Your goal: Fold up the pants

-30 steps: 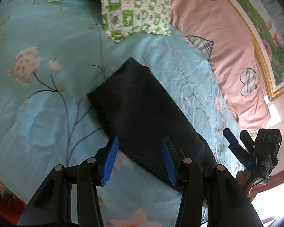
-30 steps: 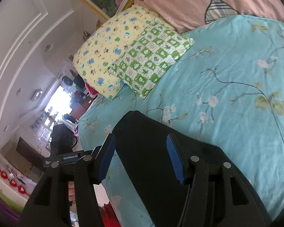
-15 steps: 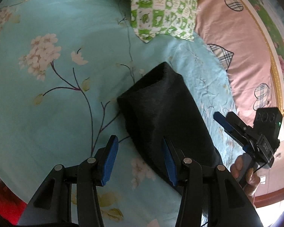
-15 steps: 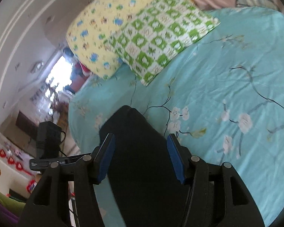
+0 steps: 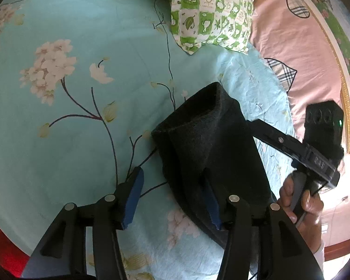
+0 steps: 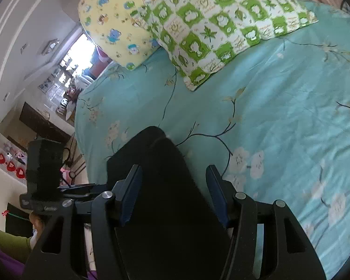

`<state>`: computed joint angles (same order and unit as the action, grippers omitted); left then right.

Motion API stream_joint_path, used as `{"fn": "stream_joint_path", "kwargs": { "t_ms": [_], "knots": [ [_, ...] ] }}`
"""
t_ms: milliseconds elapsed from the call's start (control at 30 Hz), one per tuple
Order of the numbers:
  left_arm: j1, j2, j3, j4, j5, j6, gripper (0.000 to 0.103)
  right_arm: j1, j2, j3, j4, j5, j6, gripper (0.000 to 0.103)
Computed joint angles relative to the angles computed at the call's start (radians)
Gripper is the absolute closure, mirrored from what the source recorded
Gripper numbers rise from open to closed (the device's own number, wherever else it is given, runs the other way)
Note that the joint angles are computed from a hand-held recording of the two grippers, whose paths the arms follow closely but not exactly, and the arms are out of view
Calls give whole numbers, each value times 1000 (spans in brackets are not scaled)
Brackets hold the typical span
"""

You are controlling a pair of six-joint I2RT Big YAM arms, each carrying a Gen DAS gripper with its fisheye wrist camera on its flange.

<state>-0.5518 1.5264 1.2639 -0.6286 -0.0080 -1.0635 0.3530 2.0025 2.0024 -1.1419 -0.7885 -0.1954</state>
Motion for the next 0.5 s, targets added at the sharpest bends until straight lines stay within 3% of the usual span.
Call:
{"fn": "stream_joint_path", "kwargs": {
  "t_ms": [167,267,333,400,500],
  "knots": [
    [-8,31,37,-32,-33,21,52,20,96,145,-128,11,-66,45],
    [-14,56,66,-50,-58,44,57,25,150,219,-197,-24,-84,47],
    [-16,70,82,-54,-63,61,74,28,169,244,-225,-44,-97,60],
    [-19,78,100,-64,-65,76,80,28,162,232,-217,-50,-94,71],
    [-34,75,126,-85,-92,103,84,25,123,181,-180,-50,-100,79]
  ]
}}
